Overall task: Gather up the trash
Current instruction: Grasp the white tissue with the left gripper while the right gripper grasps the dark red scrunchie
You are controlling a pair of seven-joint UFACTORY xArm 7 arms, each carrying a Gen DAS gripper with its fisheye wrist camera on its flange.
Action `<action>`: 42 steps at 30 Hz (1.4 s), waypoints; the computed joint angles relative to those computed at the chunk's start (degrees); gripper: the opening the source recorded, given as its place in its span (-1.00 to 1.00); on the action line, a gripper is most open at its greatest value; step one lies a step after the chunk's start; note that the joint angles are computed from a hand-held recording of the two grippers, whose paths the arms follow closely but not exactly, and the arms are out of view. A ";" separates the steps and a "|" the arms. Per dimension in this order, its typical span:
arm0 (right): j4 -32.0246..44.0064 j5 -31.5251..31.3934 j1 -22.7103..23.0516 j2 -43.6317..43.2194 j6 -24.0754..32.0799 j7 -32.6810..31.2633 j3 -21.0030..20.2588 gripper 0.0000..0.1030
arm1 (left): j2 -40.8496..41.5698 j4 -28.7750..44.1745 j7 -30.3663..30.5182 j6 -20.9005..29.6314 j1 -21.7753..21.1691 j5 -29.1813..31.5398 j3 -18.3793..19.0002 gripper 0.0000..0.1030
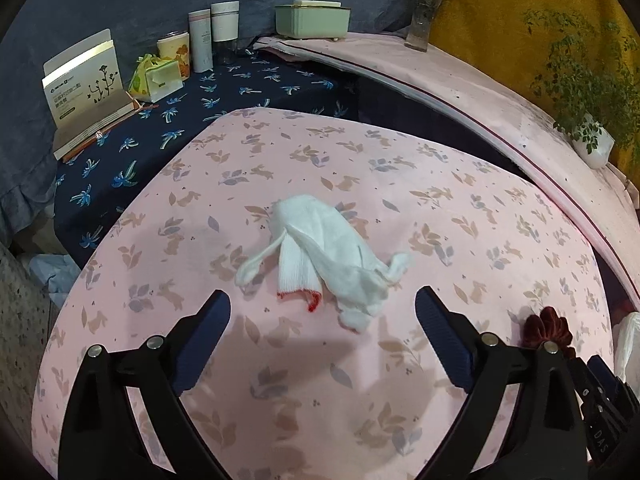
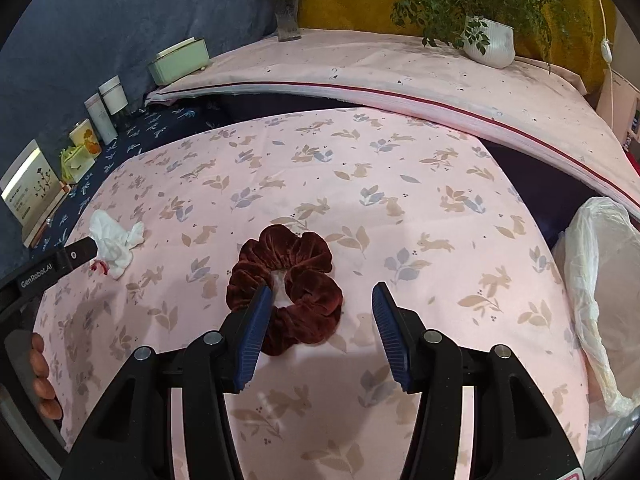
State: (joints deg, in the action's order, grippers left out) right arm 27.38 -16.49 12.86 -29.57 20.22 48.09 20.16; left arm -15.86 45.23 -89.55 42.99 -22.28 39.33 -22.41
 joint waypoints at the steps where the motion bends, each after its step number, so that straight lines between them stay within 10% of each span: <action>1: 0.59 -0.40 -0.66 1.27 -0.48 0.45 0.47 -0.01 | 0.55 0.07 0.26 -0.66 0.41 0.28 0.48 0.73; 18: 3.58 -14.46 -4.82 9.23 -2.99 11.57 3.56 0.08 | 8.93 0.72 -1.91 -9.56 -0.23 8.06 5.18 0.31; 26: 3.24 -15.16 -3.51 8.65 -2.21 12.21 2.58 0.01 | 8.87 1.23 -1.97 -9.26 -1.50 7.32 4.64 -0.43; 34: -1.16 -6.80 1.95 3.61 -2.40 6.13 -1.79 -0.57 | 8.31 2.02 -1.59 -8.76 -4.27 4.34 3.08 -0.64; 42: -7.41 2.75 5.07 -7.22 0.03 0.31 -4.06 -0.63 | 8.98 5.57 -2.72 -6.26 -8.04 3.02 0.32 -0.65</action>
State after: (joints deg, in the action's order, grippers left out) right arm 19.97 -13.74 17.92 -36.79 20.25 48.40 16.10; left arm -6.88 50.79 -92.27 36.72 -30.32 42.35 -22.09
